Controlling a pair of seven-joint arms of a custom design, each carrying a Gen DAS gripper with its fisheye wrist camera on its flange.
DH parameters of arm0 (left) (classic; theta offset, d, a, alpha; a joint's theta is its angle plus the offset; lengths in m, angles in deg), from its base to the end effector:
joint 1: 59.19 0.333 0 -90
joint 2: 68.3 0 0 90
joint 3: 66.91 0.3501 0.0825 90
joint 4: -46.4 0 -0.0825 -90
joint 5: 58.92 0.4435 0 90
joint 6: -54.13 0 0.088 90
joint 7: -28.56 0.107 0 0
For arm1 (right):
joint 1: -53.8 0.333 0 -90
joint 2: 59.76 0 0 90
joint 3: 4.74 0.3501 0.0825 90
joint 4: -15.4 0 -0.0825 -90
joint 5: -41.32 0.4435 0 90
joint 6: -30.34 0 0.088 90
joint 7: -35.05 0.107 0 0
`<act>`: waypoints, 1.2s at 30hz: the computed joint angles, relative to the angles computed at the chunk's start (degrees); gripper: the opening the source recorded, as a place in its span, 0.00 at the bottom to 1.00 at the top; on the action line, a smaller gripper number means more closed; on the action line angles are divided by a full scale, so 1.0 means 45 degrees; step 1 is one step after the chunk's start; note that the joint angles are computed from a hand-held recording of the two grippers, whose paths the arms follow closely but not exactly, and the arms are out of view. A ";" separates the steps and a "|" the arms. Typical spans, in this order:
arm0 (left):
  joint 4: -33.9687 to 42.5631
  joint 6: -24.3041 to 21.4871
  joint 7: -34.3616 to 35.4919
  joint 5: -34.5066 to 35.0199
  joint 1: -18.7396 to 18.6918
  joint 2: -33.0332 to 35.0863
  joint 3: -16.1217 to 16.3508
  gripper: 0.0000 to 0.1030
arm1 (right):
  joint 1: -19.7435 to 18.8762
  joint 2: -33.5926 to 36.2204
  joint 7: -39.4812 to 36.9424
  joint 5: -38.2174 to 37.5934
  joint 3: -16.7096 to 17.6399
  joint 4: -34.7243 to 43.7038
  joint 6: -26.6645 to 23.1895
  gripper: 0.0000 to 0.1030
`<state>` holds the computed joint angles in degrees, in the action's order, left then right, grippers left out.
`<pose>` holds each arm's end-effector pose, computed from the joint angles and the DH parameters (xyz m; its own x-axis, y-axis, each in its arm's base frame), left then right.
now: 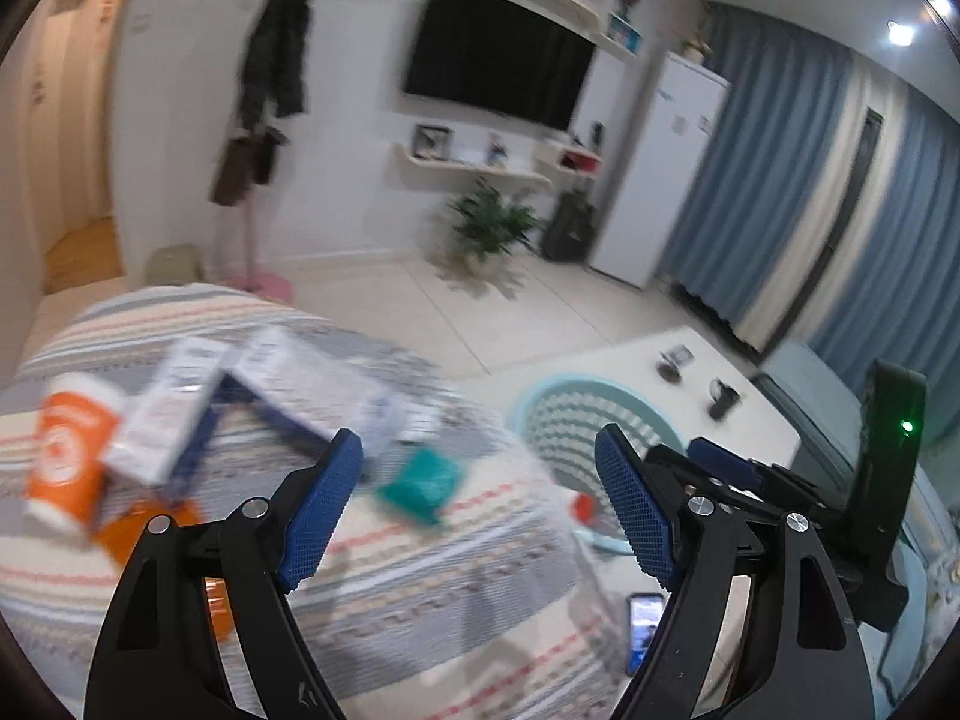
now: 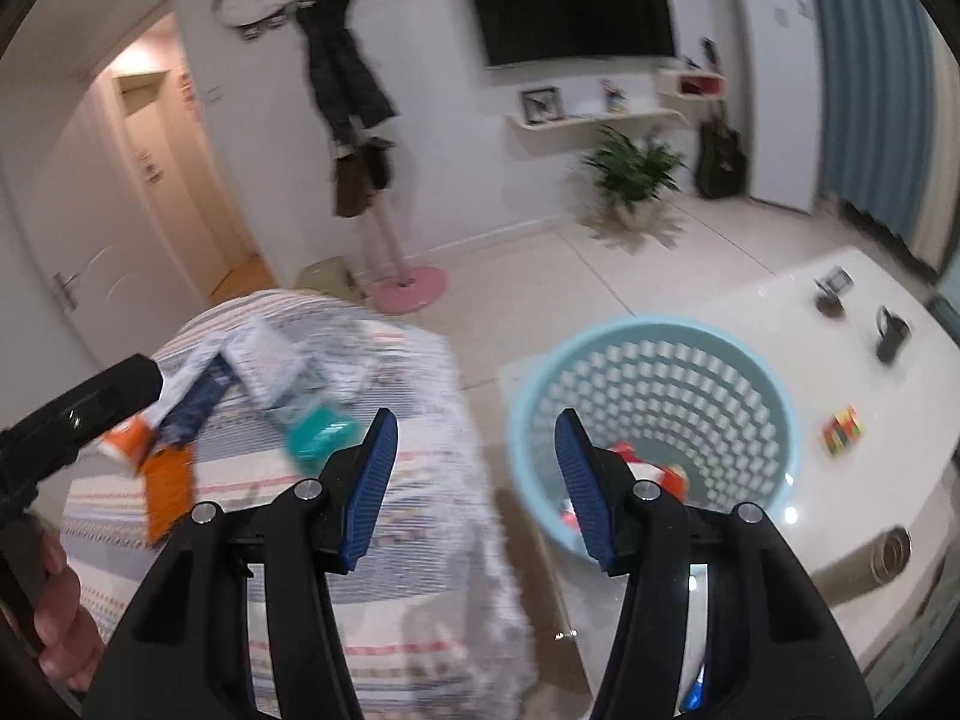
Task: Collect trash
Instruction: 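Move the left gripper to the orange paper cup while the right moves to the teal bag, then grasp the orange paper cup with the left gripper while the right grasps the teal bag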
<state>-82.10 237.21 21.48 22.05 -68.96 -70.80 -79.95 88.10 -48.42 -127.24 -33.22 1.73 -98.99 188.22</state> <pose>0.4854 -0.3055 0.4427 -0.2619 -0.9332 0.2461 -0.6308 -0.0274 -0.7754 0.4847 0.4665 0.4014 0.0430 -0.9705 -0.2372 -0.6554 0.1518 -0.7399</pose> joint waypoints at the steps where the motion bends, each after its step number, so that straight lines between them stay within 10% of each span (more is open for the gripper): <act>1: -0.0233 -0.0123 -0.0413 0.0350 0.0122 -0.0331 0.0069 0.75 | 0.0065 0.0248 -0.0382 0.0133 0.0105 0.0350 0.0013 0.50; 6: -0.1909 -0.0848 -0.0814 0.0373 0.1009 -0.2115 0.0475 0.76 | 0.0422 0.1388 -0.2176 0.1464 0.0179 0.1604 0.0291 0.50; 13: -0.3587 -0.1347 0.3685 -0.4045 0.1167 -0.2988 0.1867 0.81 | 0.0317 0.3142 -0.4650 0.4692 0.0300 0.2933 0.1655 0.59; 22: -0.3645 -0.1450 1.1232 -1.1322 -0.2075 -0.1742 0.5338 0.82 | 0.0192 0.4549 -0.7209 0.8402 0.0482 0.4268 0.1269 0.59; 36: -0.2422 -0.2495 1.4888 -1.5774 -0.1128 0.0006 0.4142 0.66 | 0.0831 0.5349 -0.8692 0.9669 -0.0074 0.5500 0.0593 0.59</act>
<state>-93.00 225.98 88.48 -48.93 -74.04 -70.78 -61.32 91.84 -24.35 -166.36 10.29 1.40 -74.24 190.89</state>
